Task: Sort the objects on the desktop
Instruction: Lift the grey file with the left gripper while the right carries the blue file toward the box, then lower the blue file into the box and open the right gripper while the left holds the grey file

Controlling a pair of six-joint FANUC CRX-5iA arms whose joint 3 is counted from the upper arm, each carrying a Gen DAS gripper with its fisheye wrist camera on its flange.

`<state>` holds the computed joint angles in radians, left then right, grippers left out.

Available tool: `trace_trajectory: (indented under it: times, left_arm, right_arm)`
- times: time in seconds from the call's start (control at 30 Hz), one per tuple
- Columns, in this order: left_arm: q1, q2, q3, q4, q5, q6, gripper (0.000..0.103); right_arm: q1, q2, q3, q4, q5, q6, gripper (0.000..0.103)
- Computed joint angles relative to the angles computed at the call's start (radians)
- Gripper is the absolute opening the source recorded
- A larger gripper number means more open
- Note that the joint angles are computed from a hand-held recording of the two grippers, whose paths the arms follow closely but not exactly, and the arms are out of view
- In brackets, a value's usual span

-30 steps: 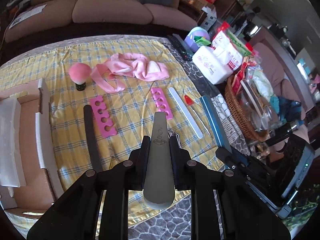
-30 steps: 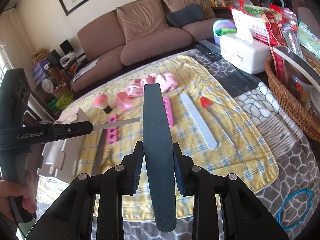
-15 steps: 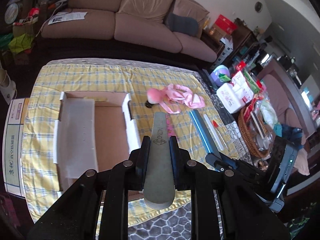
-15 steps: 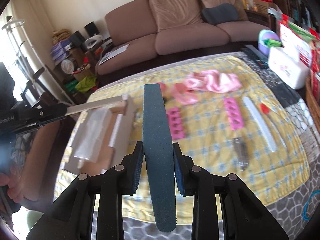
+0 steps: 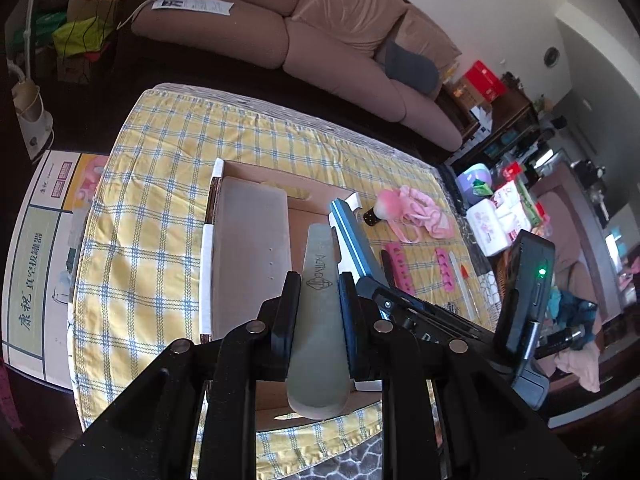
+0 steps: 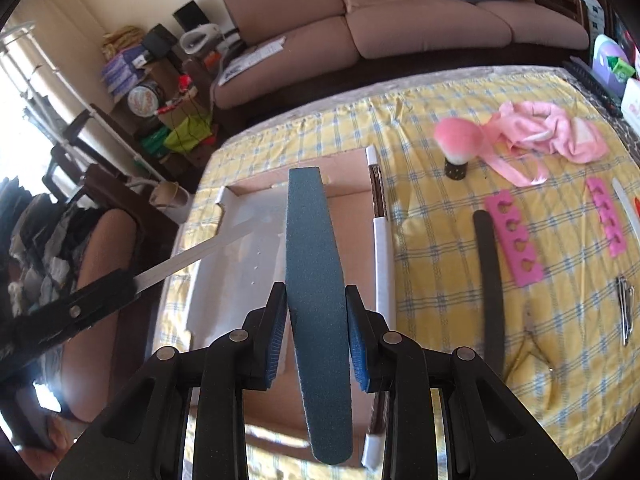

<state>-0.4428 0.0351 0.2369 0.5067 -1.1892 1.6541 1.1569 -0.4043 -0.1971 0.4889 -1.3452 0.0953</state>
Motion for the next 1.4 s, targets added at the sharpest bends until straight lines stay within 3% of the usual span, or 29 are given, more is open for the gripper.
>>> trace_trajectory:
  times: [0.3, 0.73, 0.8, 0.83, 1.03, 1.17, 1.4]
  left_arm:
    - [0.062, -0.019, -0.071, 0.048, 0.014, -0.066, 0.017]
    - [0.057, -0.013, -0.068, 0.037, 0.007, -0.072, 0.017]
    - [0.052, -0.012, -0.063, 0.03, 0.005, -0.068, 0.018]
    - [0.049, -0.011, -0.06, 0.027, 0.004, -0.066, 0.017]
    - [0.029, -0.006, -0.051, 0.019, 0.007, -0.046, 0.017]
    - [0.004, -0.004, -0.05, 0.01, 0.014, -0.028, 0.017]
    - [-0.047, 0.014, -0.036, -0.026, 0.026, 0.022, 0.017]
  right_arm:
    - [-0.054, 0.15, 0.086, -0.024, -0.049, 0.065, 0.029]
    - [-0.05, 0.217, 0.116, 0.019, -0.179, 0.067, 0.03]
    - [-0.04, 0.2, 0.101, 0.036, -0.177, 0.045, 0.033]
    - [-0.032, 0.186, 0.09, 0.051, -0.173, 0.03, 0.042]
    - [0.008, 0.073, 0.031, 0.088, -0.117, -0.03, 0.045]
    - [0.002, -0.078, -0.057, 0.031, 0.066, -0.126, 0.047]
    - [0.073, -0.124, -0.061, 0.045, 0.04, -0.113, 0.047]
